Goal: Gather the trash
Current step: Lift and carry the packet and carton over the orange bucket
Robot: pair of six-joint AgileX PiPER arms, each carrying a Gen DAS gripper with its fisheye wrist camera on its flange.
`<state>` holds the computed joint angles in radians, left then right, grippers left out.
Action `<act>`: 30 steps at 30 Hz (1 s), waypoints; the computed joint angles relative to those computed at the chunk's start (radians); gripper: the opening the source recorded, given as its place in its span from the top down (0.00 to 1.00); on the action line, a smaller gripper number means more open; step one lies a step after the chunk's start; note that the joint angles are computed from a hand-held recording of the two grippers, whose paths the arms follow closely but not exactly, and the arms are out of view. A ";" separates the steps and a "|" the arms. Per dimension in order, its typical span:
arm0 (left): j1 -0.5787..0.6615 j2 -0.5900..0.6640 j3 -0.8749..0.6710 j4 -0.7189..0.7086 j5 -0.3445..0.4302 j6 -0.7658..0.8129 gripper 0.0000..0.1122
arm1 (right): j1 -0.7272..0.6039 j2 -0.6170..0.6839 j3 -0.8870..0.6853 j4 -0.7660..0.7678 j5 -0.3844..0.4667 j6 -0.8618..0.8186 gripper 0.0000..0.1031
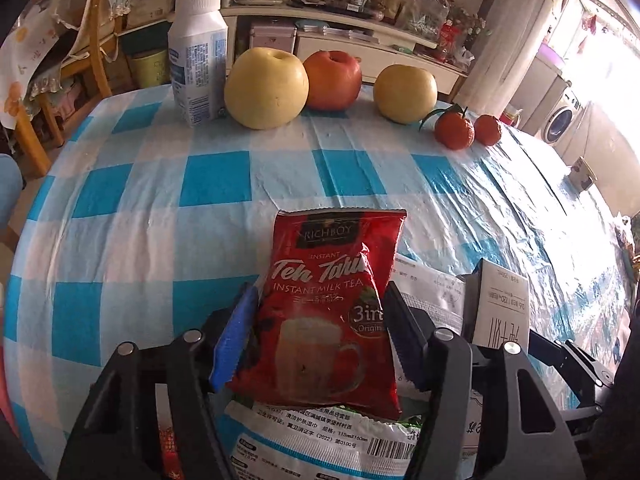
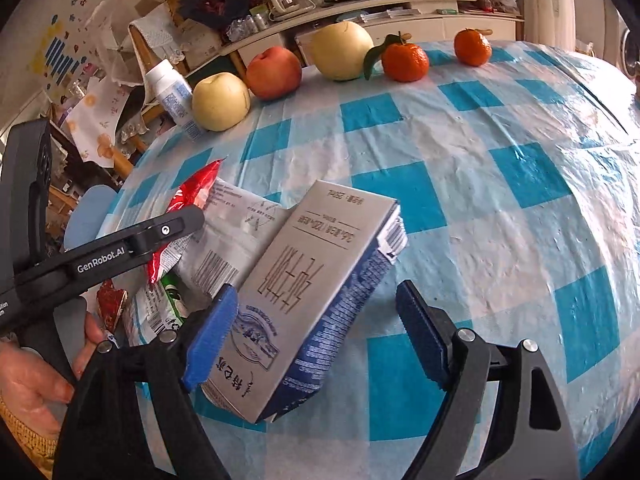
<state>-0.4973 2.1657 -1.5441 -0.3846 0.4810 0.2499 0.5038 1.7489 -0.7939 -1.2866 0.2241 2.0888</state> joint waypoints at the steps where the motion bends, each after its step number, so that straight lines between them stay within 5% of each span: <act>1: 0.001 -0.006 0.009 0.000 -0.006 0.000 0.45 | 0.013 0.015 -0.017 0.012 0.017 -0.022 0.17; 6: 0.011 -0.051 0.084 -0.032 -0.054 0.019 0.47 | 0.076 0.083 -0.094 0.054 0.136 -0.108 0.11; 9: 0.035 -0.082 0.140 -0.131 -0.075 0.088 0.47 | 0.069 0.091 -0.096 0.031 0.138 -0.094 0.12; 15: 0.083 -0.179 0.293 -0.357 -0.144 0.258 0.48 | 0.050 0.077 -0.078 -0.004 0.137 -0.060 0.32; 19: 0.112 -0.253 0.388 -0.537 -0.176 0.421 0.49 | 0.034 0.059 -0.053 -0.014 0.142 -0.035 0.32; 27: 0.174 -0.340 0.501 -0.805 -0.154 0.668 0.49 | 0.042 0.066 -0.074 0.125 0.228 -0.143 0.23; 30: 0.187 -0.345 0.506 -0.850 -0.141 0.714 0.49 | 0.062 0.085 -0.094 0.134 0.257 -0.168 0.34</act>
